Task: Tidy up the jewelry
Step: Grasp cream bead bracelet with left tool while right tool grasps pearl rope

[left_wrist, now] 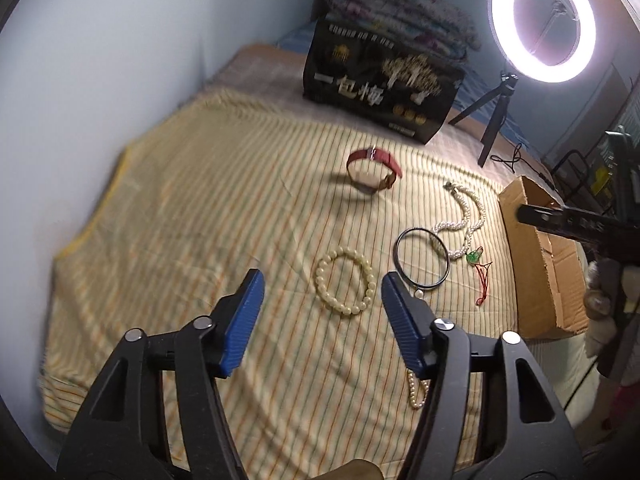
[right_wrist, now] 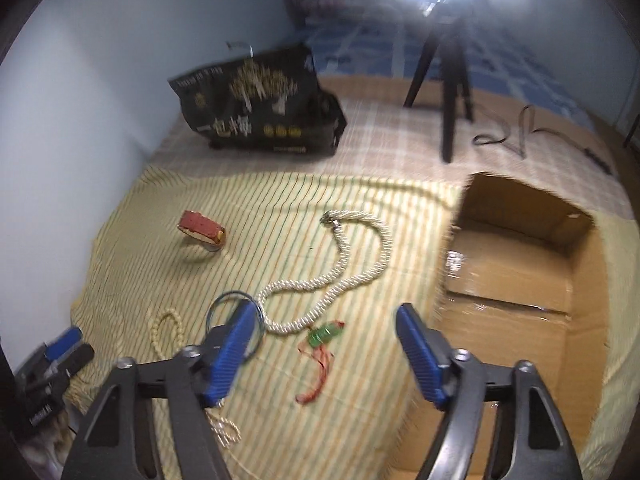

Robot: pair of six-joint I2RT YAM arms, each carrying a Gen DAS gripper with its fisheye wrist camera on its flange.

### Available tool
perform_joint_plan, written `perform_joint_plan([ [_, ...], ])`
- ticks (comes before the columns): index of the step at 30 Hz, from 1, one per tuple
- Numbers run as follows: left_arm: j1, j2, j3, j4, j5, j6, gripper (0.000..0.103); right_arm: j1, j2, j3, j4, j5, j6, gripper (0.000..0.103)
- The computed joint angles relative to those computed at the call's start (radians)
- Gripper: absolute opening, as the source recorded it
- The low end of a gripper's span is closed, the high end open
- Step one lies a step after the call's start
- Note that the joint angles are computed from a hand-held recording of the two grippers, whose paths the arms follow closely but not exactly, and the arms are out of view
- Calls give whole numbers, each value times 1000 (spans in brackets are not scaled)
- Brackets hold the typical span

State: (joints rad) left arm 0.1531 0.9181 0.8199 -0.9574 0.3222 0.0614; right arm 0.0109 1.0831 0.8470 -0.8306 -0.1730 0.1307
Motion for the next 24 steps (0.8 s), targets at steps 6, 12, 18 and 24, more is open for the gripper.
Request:
perform_joint_plan([
  [6, 5, 117, -14, 44, 23, -20, 51, 13, 229, 59, 59, 11, 74, 46],
  [12, -4, 193, -17, 90, 38, -41, 50, 21, 337, 98, 93, 26, 101, 39],
  [18, -22, 268, -17, 128, 37, -70, 46, 14, 393, 125, 100, 55, 100, 33],
  [24, -18, 354, -9, 158, 55, -100, 42, -14, 417, 152, 96, 27, 90, 31],
])
